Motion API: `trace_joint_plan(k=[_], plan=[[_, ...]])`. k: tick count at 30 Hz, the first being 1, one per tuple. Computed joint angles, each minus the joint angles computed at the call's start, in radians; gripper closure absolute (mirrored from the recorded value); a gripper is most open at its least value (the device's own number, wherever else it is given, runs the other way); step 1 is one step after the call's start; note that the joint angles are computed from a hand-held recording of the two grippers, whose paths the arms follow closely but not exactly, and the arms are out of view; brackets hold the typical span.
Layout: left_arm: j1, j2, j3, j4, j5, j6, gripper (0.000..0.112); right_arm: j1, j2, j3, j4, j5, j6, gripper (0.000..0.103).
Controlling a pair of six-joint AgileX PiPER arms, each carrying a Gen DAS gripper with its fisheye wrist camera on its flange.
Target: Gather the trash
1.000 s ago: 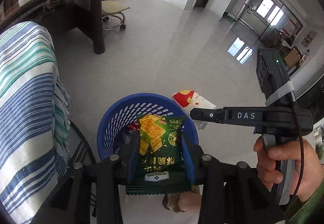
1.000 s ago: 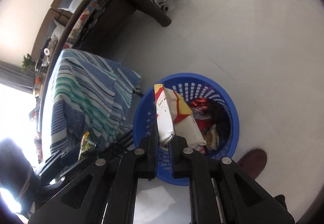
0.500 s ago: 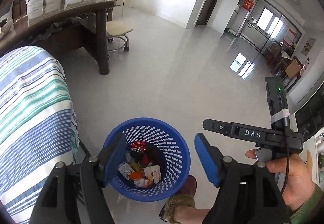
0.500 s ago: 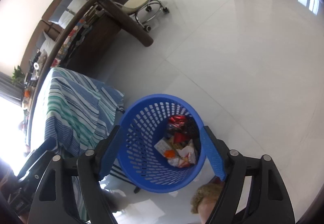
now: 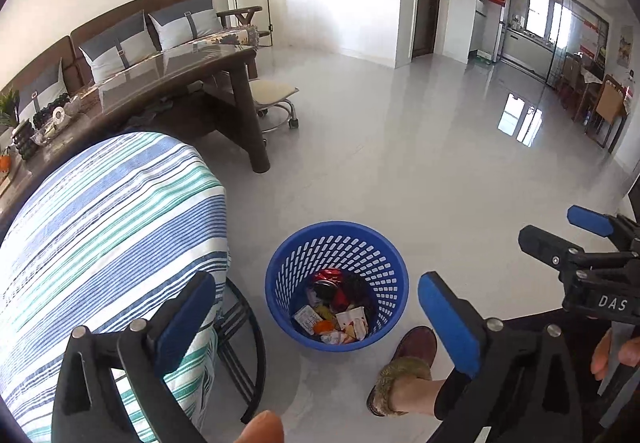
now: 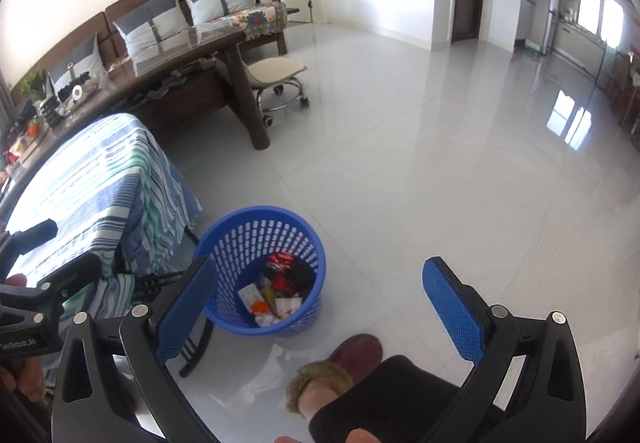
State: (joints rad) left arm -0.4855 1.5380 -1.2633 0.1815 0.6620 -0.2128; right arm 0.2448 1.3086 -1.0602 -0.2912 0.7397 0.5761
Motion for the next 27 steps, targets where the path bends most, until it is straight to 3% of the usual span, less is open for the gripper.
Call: trace_joint_plan(k=[3, 7, 12, 27], plan=[[-0.032, -0.028, 0.038, 0.104, -0.016, -0.093, 0.009, 0.038, -0.037, 0.008, -0.006, 0.026, 0.027, 0.0], [0.019, -0.024, 0.007, -0.103, 0.059, 0.068, 0.009, 0.079, -0.049, 0.005, -0.032, 0.075, 0.06, 0.0], [0.016, -0.009, -0.007, -0.114, 0.119, 0.072, 0.009, 0.143, -0.045, -0.011, -0.082, 0.143, 0.092, 0.0], [0.031, -0.014, -0.012, -0.118, 0.132, 0.065, 0.009, 0.21, -0.046, -0.017, -0.075, 0.196, 0.121, 0.0]])
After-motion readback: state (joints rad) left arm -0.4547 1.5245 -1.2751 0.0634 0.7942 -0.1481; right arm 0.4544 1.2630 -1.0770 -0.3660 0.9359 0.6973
